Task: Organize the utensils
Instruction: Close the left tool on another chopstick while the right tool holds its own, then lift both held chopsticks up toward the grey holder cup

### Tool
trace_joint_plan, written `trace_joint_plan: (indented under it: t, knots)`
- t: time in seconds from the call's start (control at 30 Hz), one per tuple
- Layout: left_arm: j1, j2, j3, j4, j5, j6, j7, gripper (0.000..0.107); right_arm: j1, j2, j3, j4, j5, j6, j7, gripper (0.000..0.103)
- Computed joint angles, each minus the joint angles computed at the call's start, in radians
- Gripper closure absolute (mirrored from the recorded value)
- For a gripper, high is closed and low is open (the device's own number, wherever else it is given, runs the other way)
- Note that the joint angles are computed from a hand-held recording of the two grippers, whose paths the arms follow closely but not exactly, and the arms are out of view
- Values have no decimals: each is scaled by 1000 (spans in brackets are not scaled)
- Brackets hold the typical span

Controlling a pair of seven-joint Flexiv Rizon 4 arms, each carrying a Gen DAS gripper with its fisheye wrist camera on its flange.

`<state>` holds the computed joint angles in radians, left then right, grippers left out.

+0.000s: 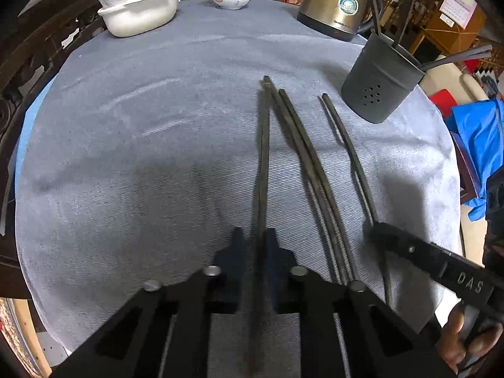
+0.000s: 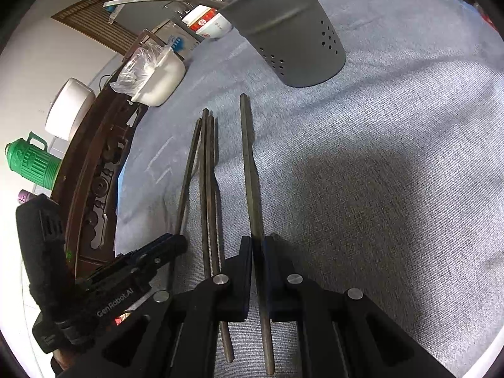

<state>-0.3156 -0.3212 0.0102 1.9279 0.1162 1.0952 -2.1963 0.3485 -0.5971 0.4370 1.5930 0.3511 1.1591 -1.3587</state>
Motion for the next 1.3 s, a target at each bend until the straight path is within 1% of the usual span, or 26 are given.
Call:
trace_joint_plan:
  t: [0.03, 0.1, 0.2, 0.27, 0.33, 0.4, 0.43, 0.5, 0.53, 0.57, 0.6, 0.63, 0.67, 0.77, 0.8, 0.83, 0.9, 0.97, 1.03, 1.1, 1.13, 1.23, 1.3]
  knots:
    - [27, 14, -22, 38, -51, 35, 33, 100, 5, 2, -5, 2, -5, -2, 5, 94]
    - [54, 33, -38, 94, -114, 79, 67, 101, 17, 7, -17, 5, -19, -7, 19, 93]
    - [44, 57, -20, 133, -119, 100, 39, 101, 23, 12, -23, 5, -35, -25, 32, 93]
    - [53, 77, -30, 176, -148, 128, 49, 101, 22, 13, -23, 0, -39, -45, 32, 93]
    - [53, 97, -36, 201, -161, 131, 57, 101, 33, 20, -38, 2, -58, -54, 38, 92]
    - [63, 116, -51, 225, -201, 126, 80, 101, 48, 29, -58, 8, -83, -30, 44, 92]
    - [58, 133, -55, 226, -209, 106, 77, 101, 51, 32, -62, 9, -92, -10, 43, 92]
    - [68, 142, -68, 238, -246, 105, 119, 97, 56, 36, -72, 7, -112, 22, 46, 90]
    - [71, 151, -68, 247, -254, 107, 131, 88, 60, 34, -78, -2, -130, 29, 48, 88]
    - [73, 159, -65, 253, -259, 110, 139, 77, 68, 31, -87, -10, -148, 33, 55, 85]
    - [72, 163, -60, 244, -250, 107, 129, 73, 81, 24, -104, -22, -177, 37, 65, 80]
    - [74, 165, -57, 241, -247, 112, 128, 71, 91, 16, -116, -34, -201, 39, 76, 78]
    - [79, 164, -56, 236, -251, 116, 135, 71, 107, 2, -133, -52, -230, 39, 93, 76]
    - [90, 154, -48, 206, -243, 112, 143, 71, 125, -46, -149, -120, -287, 11, 127, 76]
    - [92, 141, -40, 180, -221, 94, 137, 71, 129, -59, -152, -137, -301, 2, 132, 76]
    - [95, 130, -33, 156, -201, 75, 133, 71, 150, -79, -173, -165, -332, -11, 151, 76]
    - [106, 94, -31, 104, -192, 40, 147, 71, 178, -107, -205, -200, -381, -25, 185, 76]
    - [123, 66, -40, 66, -215, 2, 187, 71, 194, -133, -220, -237, -419, -59, 208, 76]
    - [129, 34, -34, 11, -214, -56, 198, 71, 221, -158, -249, -276, -466, -107, 241, 76]
    - [145, 19, -41, -10, -244, -77, 231, 71, 237, -166, -273, -281, -502, -128, 273, 76]
    - [156, 6, -50, -24, -268, -85, 258, 71, 245, -178, -284, -301, -521, -156, 289, 76]
    - [169, -31, -58, -78, -306, -150, 304, 71, 246, -202, -284, -341, -543, -197, 306, 76]
    - [176, -48, -63, -100, -331, -175, 328, 71, 246, -211, -283, -359, -556, -217, 300, 76]
